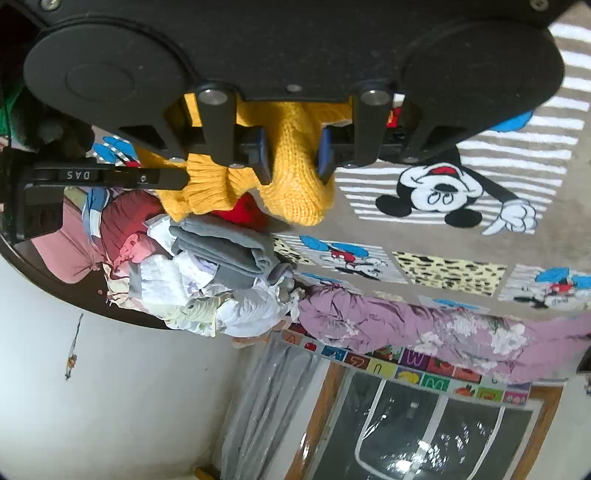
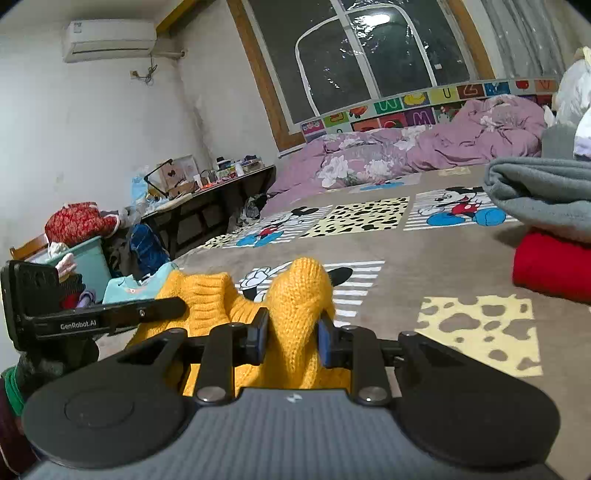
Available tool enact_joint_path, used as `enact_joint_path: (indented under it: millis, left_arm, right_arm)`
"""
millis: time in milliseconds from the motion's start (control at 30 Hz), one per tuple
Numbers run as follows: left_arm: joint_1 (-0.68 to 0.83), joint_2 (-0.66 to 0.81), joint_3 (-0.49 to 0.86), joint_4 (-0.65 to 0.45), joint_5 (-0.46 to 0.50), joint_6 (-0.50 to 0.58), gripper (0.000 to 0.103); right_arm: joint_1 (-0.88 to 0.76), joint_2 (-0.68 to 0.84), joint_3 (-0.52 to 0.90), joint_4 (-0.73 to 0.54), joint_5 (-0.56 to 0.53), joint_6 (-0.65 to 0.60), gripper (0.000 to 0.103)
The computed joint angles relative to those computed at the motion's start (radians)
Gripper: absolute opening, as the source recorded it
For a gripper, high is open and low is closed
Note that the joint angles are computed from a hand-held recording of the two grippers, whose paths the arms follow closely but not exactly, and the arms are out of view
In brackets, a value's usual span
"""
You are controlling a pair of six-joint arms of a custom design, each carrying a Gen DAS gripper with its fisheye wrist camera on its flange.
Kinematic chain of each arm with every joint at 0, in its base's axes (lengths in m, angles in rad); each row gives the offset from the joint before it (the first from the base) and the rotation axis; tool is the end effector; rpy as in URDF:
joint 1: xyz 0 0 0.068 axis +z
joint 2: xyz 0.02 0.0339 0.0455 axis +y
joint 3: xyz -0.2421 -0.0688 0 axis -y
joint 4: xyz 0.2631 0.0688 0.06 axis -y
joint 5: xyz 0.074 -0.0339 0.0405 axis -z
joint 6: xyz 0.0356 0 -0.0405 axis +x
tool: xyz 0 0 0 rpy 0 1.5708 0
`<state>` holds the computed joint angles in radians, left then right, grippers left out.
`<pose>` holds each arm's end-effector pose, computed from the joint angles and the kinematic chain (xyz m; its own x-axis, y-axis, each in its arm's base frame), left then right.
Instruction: Fold clothes
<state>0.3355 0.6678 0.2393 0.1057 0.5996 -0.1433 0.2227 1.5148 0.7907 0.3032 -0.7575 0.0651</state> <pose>0.1881 0.0443 0.1759 -0.3298 -0.2399 -0.9131 0.1883 0.9310 -0.3126 0.3208 0.0977 0.1851 -0.4479 -0.0530 -0.8925 -0.7446 0.5748 0.3395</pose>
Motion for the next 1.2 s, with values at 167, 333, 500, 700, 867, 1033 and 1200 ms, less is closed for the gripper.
enact_joint_path:
  millis: [167, 333, 500, 700, 867, 1033, 1200]
  left_arm:
    - [0.014, 0.096, 0.023, 0.04, 0.012, -0.032, 0.024]
    - [0.006, 0.179, 0.046, 0.066, 0.002, -0.061, 0.024]
    - [-0.019, 0.248, 0.059, 0.079, -0.033, -0.062, 0.024]
    - [-0.054, 0.289, 0.069, 0.091, -0.087, -0.077, 0.024]
    - [-0.078, 0.286, 0.07, 0.083, -0.144, -0.078, 0.032]
    - [-0.074, 0.221, 0.062, 0.043, -0.188, -0.072, 0.046]
    - [-0.071, 0.041, 0.041, -0.048, -0.221, -0.01, 0.046]
  right_arm:
    - [0.0, 0.078, 0.034, 0.028, -0.001, 0.029, 0.027]
    - [-0.015, 0.148, 0.049, 0.073, -0.023, 0.086, 0.027]
    - [-0.018, 0.2, 0.057, 0.097, -0.008, 0.096, 0.027]
    - [-0.027, 0.248, 0.056, 0.138, -0.001, 0.15, 0.033]
    - [-0.02, 0.226, 0.05, 0.112, 0.055, 0.148, 0.052]
    - [-0.015, 0.123, 0.007, 0.067, 0.136, 0.072, 0.061]
    - [-0.014, -0.038, -0.098, 0.056, 0.182, -0.045, 0.061]
